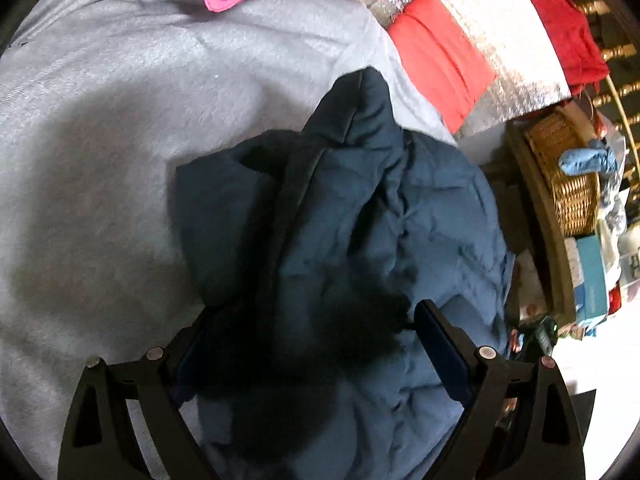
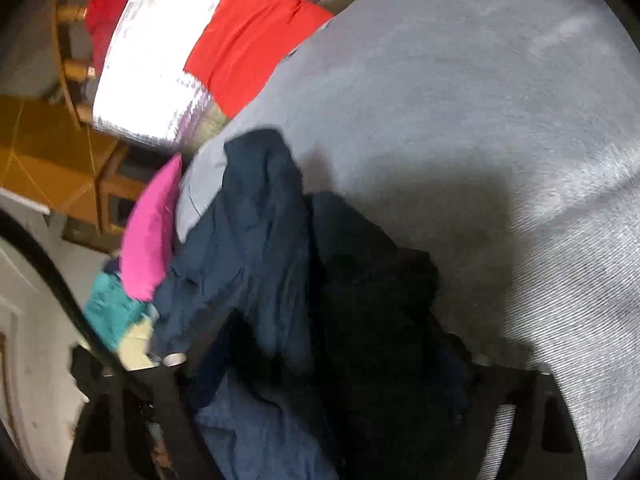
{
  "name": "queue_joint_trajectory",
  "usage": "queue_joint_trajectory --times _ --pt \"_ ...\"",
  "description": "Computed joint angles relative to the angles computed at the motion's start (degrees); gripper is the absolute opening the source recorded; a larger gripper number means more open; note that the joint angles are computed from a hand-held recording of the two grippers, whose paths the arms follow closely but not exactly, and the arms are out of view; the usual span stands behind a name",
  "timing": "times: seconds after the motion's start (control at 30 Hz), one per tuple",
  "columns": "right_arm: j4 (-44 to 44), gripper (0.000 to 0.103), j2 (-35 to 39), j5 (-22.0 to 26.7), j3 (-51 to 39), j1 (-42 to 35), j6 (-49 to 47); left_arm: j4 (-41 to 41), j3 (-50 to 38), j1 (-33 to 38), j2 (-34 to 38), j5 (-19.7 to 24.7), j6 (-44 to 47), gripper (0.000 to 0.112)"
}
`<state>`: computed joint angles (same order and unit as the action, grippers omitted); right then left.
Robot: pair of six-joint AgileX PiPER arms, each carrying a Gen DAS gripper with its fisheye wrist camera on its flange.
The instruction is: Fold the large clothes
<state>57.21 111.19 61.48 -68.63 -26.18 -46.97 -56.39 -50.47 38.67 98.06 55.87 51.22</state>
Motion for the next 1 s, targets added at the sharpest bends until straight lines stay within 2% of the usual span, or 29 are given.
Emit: queue_joint_trajectory --times 0.03,0.1,0.2,0.3,0.4,0.43,0.47,0.53,0.57,0.6,0.63,0.83,1.0 --pt "-0.44 0.061 -0.98 -0.91 0.90 0.80 0.14 -1.44 0.29 -0.60 -0.28 -1.18 0.19 0.093" --pt "-0.44 0.053 -2.61 -1.86 2.27 2.00 0.28 -3.09 0.63 -1.80 -0.83 -3.22 0.62 0.093" --pt "1.51 0.047 -5.33 -2.40 4.52 2.56 -0.31 -5.08 0.53 -3.57 -2.68 -5.42 -0.14 0.084" --pt "5.45 0.047 -9.06 -2.16 7.73 1.71 -4.16 -7.99 0.41 -4.18 -4.77 -6.25 0.93 0.083" --pt "7.09 0.048 -7.79 -3.84 8.86 1.92 -4.40 -7.14 0.88 -7.18 -5.02 -13.56 -1.39 0.084" --pt "5.82 0.055 -6.95 -4.95 9.38 1.83 -3.32 -3.95 0.04 -8.55 -3.91 -15.90 -5.23 0.084" --pt "4.77 0.056 -5.30 -4.90 8.51 1.82 -1.65 -1.01 -1.07 -9.20 -2.40 -16.33 -9.34 0.084" --pt "5.12 0.062 -4.05 -1.96 7.31 0.28 -0.77 0.86 -2.11 -8.96 -1.25 -14.94 -13.18 0.085" --pt "4.36 0.066 -4.60 -1.72 7.04 0.10 0.08 0.94 -1.98 -8.52 -1.67 -14.20 -13.55 0.085" --pt "3.52 0.075 -5.48 -1.57 7.01 -0.49 0.40 0.88 -1.50 -7.58 -2.58 -13.12 -13.11 0.085" --pt "3.28 0.077 -6.06 -1.09 6.89 -0.99 0.25 1.43 -1.32 -6.66 -3.84 -11.79 -12.85 0.085" --pt "-1.32 0.077 -7.83 2.64 6.24 -5.10 -0.43 3.30 0.99 1.29 -8.55 -5.42 -8.72 0.085" --pt "-5.02 0.077 -8.96 4.93 8.08 -7.41 -1.62 4.19 1.25 5.30 -5.64 -1.11 -6.19 0.085"
